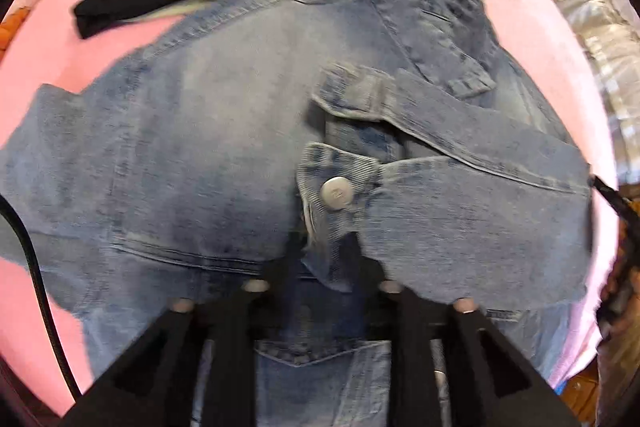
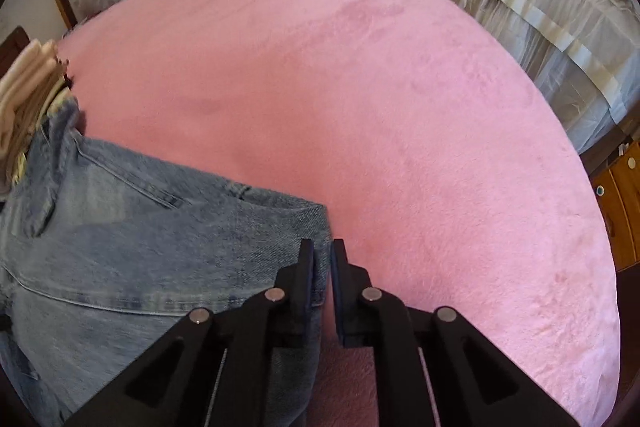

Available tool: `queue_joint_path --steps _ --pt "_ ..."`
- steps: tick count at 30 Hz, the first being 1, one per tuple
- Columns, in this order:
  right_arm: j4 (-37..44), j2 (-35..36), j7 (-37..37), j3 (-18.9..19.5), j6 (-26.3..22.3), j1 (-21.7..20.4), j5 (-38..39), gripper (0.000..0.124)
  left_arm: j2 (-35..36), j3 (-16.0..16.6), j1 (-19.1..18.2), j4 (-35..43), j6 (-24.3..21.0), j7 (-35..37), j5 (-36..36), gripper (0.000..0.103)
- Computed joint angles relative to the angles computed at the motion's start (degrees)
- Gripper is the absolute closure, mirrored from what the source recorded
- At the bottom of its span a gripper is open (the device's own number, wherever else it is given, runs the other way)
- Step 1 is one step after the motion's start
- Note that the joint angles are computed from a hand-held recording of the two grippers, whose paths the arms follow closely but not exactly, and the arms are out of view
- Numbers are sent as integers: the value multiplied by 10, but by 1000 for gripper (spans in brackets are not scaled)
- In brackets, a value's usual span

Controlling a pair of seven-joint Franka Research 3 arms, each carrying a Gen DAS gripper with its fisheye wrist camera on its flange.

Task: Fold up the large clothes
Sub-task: 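Lay the sleeve across the jacket front and open the left tool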

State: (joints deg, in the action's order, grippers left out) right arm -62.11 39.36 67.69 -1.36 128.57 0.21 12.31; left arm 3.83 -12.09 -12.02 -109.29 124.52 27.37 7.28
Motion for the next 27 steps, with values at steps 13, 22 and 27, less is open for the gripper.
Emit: queue_joint_path --steps 13,22,27 --pt "-429 -298 -228 49 115 31 178 91 75 -11 -52 98 75 -128 222 63" --pt "-478 -297 -153 3 164 60 83 103 171 6 -83 166 75 -67 189 63" --pt "-437 -259 -55 -35 166 31 -1 121 162 9 -79 140 87 -48 175 63"
